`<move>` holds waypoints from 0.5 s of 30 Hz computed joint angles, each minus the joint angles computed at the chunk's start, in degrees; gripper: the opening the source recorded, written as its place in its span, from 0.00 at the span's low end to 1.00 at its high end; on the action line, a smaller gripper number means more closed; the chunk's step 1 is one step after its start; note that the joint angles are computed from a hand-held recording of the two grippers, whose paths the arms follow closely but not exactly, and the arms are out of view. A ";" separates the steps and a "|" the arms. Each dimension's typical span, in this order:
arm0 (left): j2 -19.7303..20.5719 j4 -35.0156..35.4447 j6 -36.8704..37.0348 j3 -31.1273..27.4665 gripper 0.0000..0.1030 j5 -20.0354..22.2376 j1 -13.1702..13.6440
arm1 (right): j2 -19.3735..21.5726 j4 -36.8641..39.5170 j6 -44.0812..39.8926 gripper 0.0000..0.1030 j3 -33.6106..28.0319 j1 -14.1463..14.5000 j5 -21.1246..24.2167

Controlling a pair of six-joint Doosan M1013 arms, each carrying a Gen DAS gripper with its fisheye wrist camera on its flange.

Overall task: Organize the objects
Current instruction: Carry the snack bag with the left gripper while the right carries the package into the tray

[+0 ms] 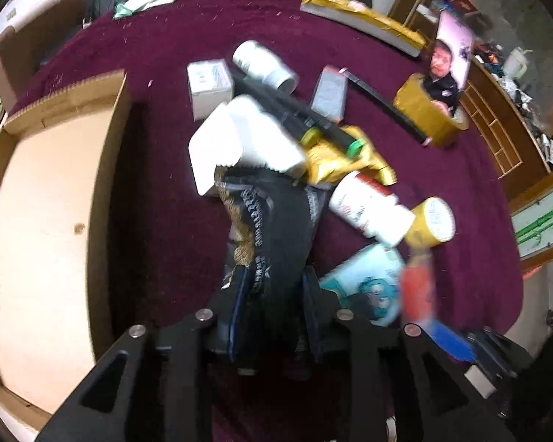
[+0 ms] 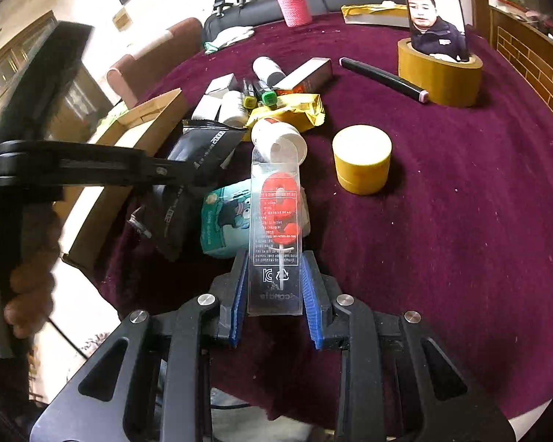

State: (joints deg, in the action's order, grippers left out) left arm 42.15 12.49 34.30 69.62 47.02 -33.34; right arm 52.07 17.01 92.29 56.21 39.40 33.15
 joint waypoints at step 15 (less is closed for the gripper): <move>-14.29 -9.18 -1.28 18.96 0.11 -23.76 2.49 | -0.23 9.01 -4.26 0.26 -1.45 0.91 -1.36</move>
